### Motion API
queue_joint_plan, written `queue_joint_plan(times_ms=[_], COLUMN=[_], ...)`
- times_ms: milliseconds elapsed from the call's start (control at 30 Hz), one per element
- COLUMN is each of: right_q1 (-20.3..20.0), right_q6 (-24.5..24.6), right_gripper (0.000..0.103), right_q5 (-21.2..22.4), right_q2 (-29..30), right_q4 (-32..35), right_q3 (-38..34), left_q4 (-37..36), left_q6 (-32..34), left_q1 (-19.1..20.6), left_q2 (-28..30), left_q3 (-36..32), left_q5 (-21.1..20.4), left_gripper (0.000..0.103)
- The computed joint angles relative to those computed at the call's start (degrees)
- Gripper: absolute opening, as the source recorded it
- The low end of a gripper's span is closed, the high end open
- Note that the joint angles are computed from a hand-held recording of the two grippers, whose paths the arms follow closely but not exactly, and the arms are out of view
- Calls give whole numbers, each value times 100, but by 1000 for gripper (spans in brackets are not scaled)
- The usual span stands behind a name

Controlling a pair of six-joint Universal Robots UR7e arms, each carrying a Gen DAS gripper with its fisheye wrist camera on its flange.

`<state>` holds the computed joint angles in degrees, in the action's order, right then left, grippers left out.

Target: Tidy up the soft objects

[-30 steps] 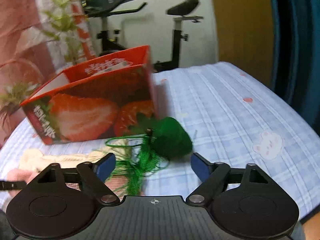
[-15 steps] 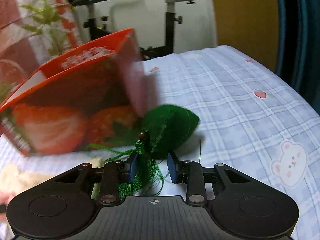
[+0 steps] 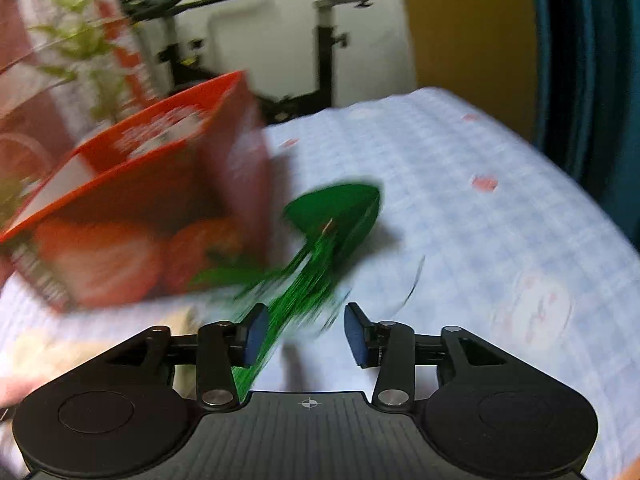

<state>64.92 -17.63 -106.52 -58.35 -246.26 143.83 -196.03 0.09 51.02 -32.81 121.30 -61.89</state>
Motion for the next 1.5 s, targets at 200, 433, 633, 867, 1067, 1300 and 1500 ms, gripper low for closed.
queue_joint_plan(times_ms=[200,433,633,867,1067,1300,1500], right_q1=[435,976,1071,1155,1164,1124,1133], right_q6=[-181,-354,-603,-913,-935,-897,-977], right_gripper=[42,53,62,66,64,66,63], right_q5=[50,-323,-573,-855,-907,-861,-848], right_q2=[351,543,769,1050,1068,1143,1142], right_q4=[53,408,334,121,25,-285,-173], right_q3=[323,177,42,-182,-164,-77,-121], left_q4=[11,22,32,61,72,71,60], left_q6=[8,46,117,213,212,214,264], left_q1=[-8,-13,-10,30,56,57,47], left_q2=[-5,-10,-8,-19,-35,-35,-25], left_q3=[7,24,17,-1,0,-1,3], left_q5=[9,-5,-21,-132,-175,-177,-174], left_gripper=[29,29,29,29,29,29,28])
